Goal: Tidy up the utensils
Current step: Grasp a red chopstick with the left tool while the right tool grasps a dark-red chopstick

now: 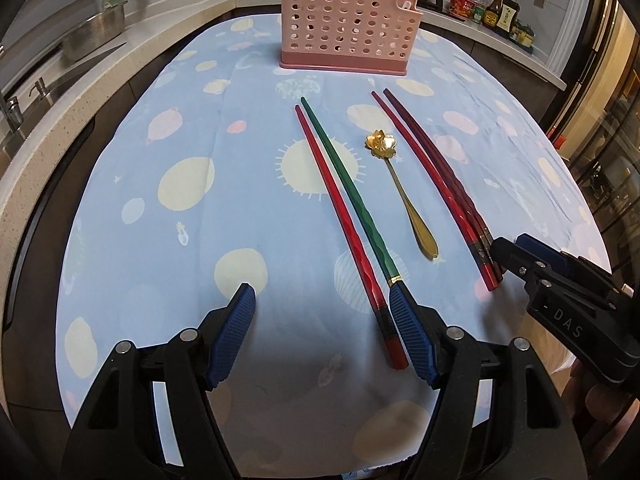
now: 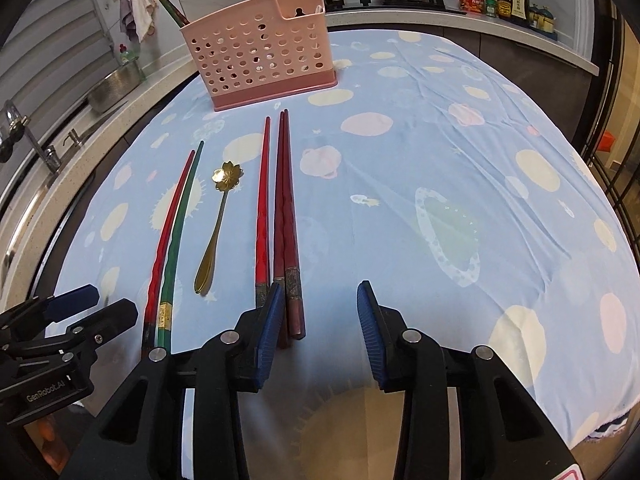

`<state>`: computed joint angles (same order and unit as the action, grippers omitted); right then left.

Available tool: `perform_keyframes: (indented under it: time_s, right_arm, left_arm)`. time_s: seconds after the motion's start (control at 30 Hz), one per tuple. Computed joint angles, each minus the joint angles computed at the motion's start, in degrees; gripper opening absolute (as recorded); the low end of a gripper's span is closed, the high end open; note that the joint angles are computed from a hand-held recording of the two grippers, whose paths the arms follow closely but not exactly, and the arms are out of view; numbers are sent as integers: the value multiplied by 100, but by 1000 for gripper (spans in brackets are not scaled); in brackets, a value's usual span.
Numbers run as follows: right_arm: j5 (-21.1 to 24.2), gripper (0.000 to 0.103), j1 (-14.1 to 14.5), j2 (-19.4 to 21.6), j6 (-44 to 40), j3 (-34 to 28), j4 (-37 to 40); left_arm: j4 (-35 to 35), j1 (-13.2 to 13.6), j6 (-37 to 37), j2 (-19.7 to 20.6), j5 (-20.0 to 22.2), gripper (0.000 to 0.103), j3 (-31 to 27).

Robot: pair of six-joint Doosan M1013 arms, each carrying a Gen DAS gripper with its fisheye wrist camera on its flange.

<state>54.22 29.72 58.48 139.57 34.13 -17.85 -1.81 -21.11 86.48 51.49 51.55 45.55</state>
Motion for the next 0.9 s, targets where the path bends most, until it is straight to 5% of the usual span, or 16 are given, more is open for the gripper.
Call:
perform_keyframes:
  time_s: [0.4, 0.67, 0.9]
  right_arm:
    - [104, 31, 10, 52, -134, -90, 6]
    - [81, 12, -26, 5, -46, 13, -17]
    - [137, 11, -18, 64, -111, -102, 7]
  left_arm:
    - [-8, -14, 69, 110, 179, 66, -123]
    - [101, -15, -3, 135, 159, 66, -131]
    - [271, -25, -110, 127, 69, 66, -90]
